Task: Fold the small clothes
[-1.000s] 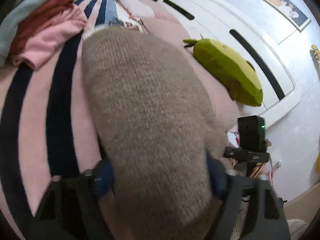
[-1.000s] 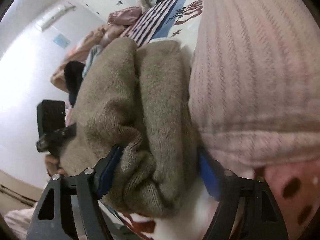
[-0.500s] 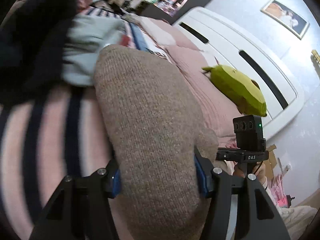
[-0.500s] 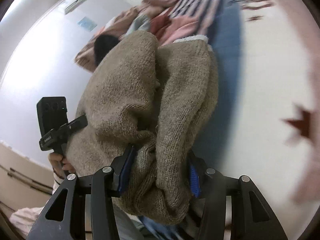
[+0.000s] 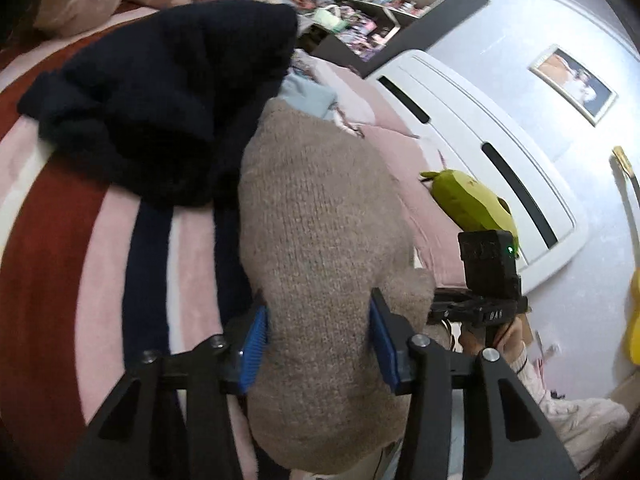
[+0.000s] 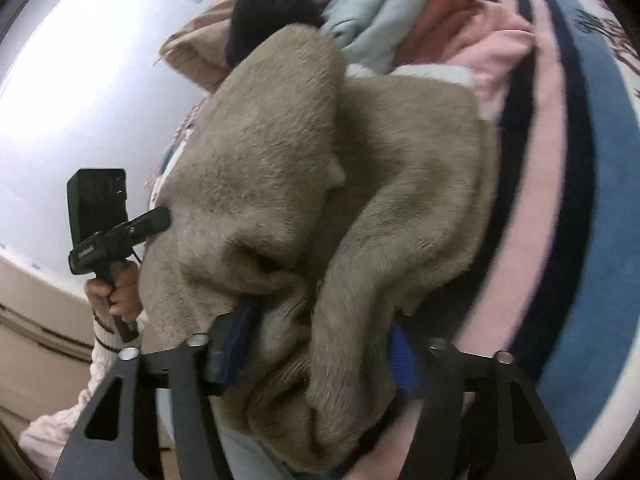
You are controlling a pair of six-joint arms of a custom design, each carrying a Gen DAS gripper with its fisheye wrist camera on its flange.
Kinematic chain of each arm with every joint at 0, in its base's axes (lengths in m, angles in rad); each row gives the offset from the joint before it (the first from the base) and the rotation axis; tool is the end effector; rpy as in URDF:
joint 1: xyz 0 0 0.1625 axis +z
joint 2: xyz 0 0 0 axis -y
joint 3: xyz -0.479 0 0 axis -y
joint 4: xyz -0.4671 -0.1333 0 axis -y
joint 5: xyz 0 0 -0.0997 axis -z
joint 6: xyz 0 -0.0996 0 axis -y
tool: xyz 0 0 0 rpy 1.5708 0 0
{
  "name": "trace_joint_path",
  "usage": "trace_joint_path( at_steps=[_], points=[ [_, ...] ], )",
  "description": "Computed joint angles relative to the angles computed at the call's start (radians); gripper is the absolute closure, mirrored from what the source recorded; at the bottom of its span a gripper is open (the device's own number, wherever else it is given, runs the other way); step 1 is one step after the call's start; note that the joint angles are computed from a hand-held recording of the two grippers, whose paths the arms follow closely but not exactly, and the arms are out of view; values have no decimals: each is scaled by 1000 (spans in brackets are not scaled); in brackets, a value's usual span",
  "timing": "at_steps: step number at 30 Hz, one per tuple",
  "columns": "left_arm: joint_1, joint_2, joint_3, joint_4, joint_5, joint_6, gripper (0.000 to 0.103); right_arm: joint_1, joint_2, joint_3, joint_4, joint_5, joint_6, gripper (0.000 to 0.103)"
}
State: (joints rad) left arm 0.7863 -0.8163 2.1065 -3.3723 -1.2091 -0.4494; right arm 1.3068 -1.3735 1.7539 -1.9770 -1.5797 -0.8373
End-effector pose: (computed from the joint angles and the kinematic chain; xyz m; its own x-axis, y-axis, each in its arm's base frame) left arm -0.2975 -0.5366 0.0302 -0.9741 0.2166 -0.0654 0.2142 0.7898 -0.5748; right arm -0.0365 -0.6426 0.3618 -0.8400 -0.5420 0.0251 -0.5424 0.8401 -0.0107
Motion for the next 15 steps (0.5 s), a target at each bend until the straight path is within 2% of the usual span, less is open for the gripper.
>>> trace_joint_path(
  at_steps=[1, 2, 3, 5, 6, 7, 10, 13, 14, 15],
  points=[
    [1, -9, 1, 5, -2, 21, 48, -9, -9, -4, 2, 3, 0, 27],
    [8, -20, -7, 21, -32, 48, 37, -17, -17, -11, 5, 8, 0, 23],
    [15, -29, -4, 11, -55, 63, 35, -22, -17, -27, 16, 26, 3, 16],
    [26, -31, -5, -48, -67, 80, 34, -35, -11, -62, 66, 74, 3, 10],
    [39, -31, -17, -31, -87, 77, 34, -37, 2, -84, 94, 99, 8, 3],
    [52, -24, -36, -5, -104, 71, 34, -36, 14, -99, 107, 106, 13, 0],
    [84, 14, -99, 103, -114, 31, 35, -19, 58, -118, 128, 63, 41, 0],
    [106, 45, -125, 117, -145, 42, 44, -9, 102, -118, 133, 35, 67, 0],
    [103, 52, -130, 120, -131, 51, 51, -12, 111, -120, 139, 37, 70, 0],
    [98, 57, -133, 132, -112, 53, 54, -16, 118, -119, 143, 40, 66, 1]
  ],
)
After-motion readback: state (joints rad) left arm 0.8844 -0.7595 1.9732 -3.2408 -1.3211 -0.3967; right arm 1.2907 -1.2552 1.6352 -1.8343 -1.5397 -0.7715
